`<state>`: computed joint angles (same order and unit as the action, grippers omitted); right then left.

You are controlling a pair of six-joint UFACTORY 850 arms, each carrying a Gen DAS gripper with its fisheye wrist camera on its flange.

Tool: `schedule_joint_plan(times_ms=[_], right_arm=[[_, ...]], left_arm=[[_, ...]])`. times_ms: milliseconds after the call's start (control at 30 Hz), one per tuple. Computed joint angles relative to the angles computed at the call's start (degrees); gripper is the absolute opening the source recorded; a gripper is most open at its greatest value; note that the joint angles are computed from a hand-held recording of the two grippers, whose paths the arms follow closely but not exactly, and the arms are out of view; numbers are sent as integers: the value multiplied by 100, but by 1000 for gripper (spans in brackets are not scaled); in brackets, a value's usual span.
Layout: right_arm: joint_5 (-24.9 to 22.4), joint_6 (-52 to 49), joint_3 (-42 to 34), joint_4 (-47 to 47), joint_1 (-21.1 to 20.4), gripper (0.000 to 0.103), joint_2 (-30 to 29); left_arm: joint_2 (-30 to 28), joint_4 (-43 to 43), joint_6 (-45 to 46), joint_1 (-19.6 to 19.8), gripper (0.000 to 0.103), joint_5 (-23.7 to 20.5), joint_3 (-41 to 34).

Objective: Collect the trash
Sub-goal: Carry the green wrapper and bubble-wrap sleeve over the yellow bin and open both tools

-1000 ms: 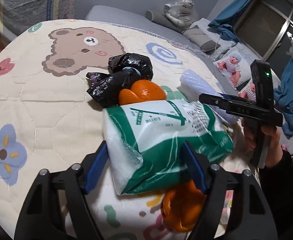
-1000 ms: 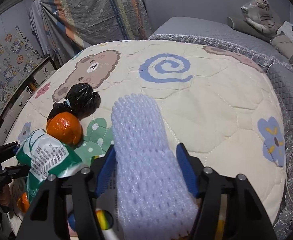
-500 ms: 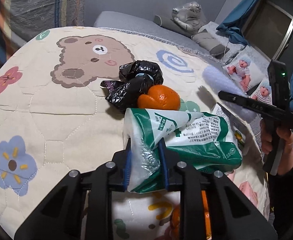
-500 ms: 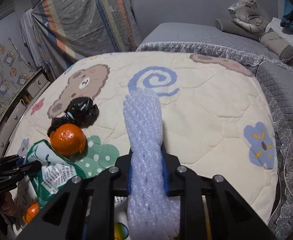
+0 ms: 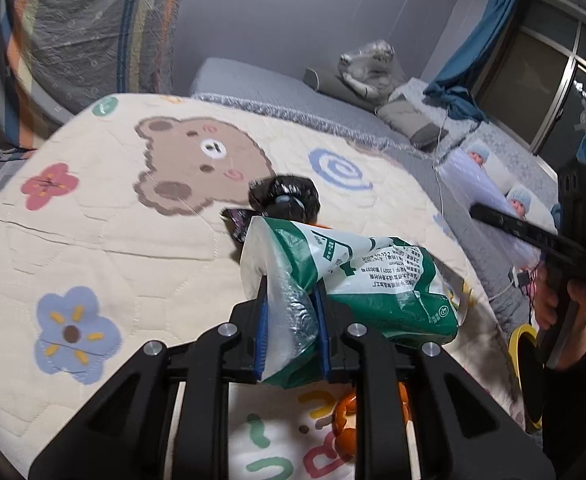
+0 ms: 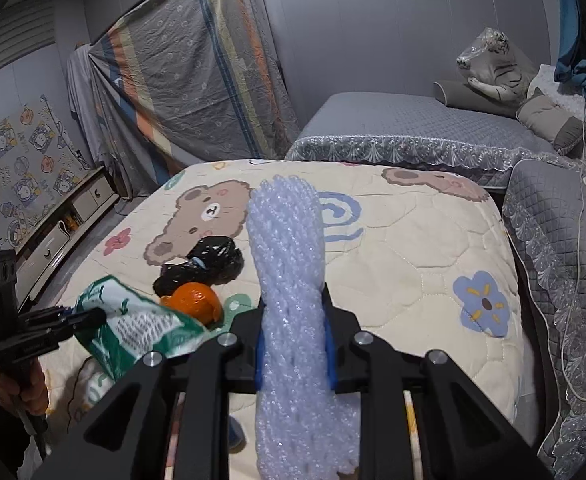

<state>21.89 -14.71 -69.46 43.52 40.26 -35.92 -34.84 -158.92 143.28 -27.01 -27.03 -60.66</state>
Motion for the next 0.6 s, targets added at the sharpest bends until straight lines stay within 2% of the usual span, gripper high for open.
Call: schedule_joint_plan(times_ms=[300,600], right_arm=[[373,173,429,40,197,20,308],[1004,379,1327,221,335,20,1006]], left_arm=[[441,-526,462,-29,18,-164,372],[707,-699,659,-305,18,-279,457]])
